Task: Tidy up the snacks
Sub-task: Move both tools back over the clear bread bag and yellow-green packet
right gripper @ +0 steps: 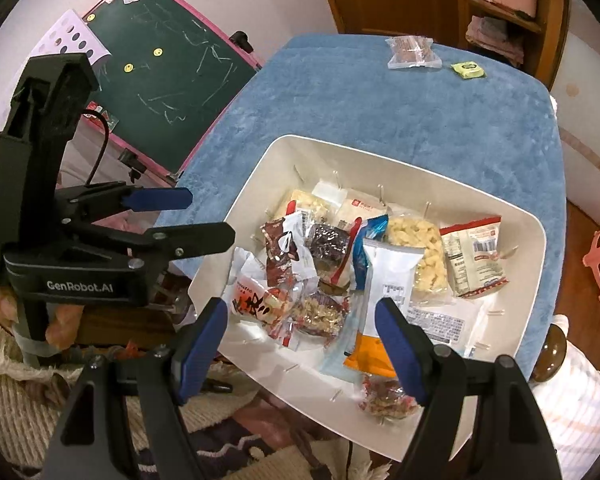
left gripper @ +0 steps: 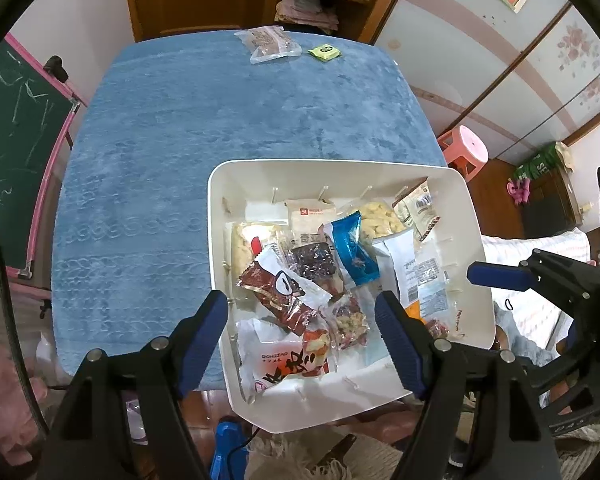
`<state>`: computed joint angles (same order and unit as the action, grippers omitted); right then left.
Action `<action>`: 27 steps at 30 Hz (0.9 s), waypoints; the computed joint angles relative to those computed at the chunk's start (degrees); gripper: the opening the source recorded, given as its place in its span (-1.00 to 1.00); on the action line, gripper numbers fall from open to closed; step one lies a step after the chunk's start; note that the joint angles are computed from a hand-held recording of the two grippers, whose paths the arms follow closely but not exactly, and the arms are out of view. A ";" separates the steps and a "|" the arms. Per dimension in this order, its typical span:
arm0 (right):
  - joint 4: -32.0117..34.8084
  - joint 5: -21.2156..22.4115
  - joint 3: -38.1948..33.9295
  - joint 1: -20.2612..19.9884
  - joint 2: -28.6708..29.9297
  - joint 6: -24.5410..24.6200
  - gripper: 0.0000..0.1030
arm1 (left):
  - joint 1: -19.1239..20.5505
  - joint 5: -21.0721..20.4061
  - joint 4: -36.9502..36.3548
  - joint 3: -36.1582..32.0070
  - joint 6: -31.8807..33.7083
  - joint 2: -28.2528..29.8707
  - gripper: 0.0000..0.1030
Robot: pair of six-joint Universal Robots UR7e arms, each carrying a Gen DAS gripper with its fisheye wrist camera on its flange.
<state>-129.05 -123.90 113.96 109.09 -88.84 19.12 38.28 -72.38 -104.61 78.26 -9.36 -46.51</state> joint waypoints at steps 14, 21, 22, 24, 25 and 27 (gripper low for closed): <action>-0.03 0.20 -0.36 -1.31 -1.03 1.27 0.50 | -0.17 0.42 -1.06 -0.66 0.71 1.38 0.46; 0.28 1.37 -0.74 -2.90 -1.40 0.90 0.50 | -0.15 0.81 -0.32 -2.88 1.18 3.44 0.46; 0.24 1.42 -0.76 -3.04 -1.48 0.73 0.50 | -0.18 0.93 -0.15 -3.31 1.24 3.82 0.46; 0.44 1.43 -0.99 -3.38 -1.59 0.45 0.50 | -0.22 1.33 0.31 -4.61 1.57 4.76 0.46; 0.57 1.35 -1.17 -3.58 -1.65 0.30 0.50 | -0.25 1.51 0.54 -5.55 1.90 5.37 0.46; 0.80 1.06 -1.59 -3.99 -1.79 0.07 0.50 | -0.29 2.08 0.59 -7.05 2.59 6.30 0.46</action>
<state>-128.24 -122.84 112.37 105.10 -90.63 19.19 37.99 -70.30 -104.02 71.22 -6.77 -40.21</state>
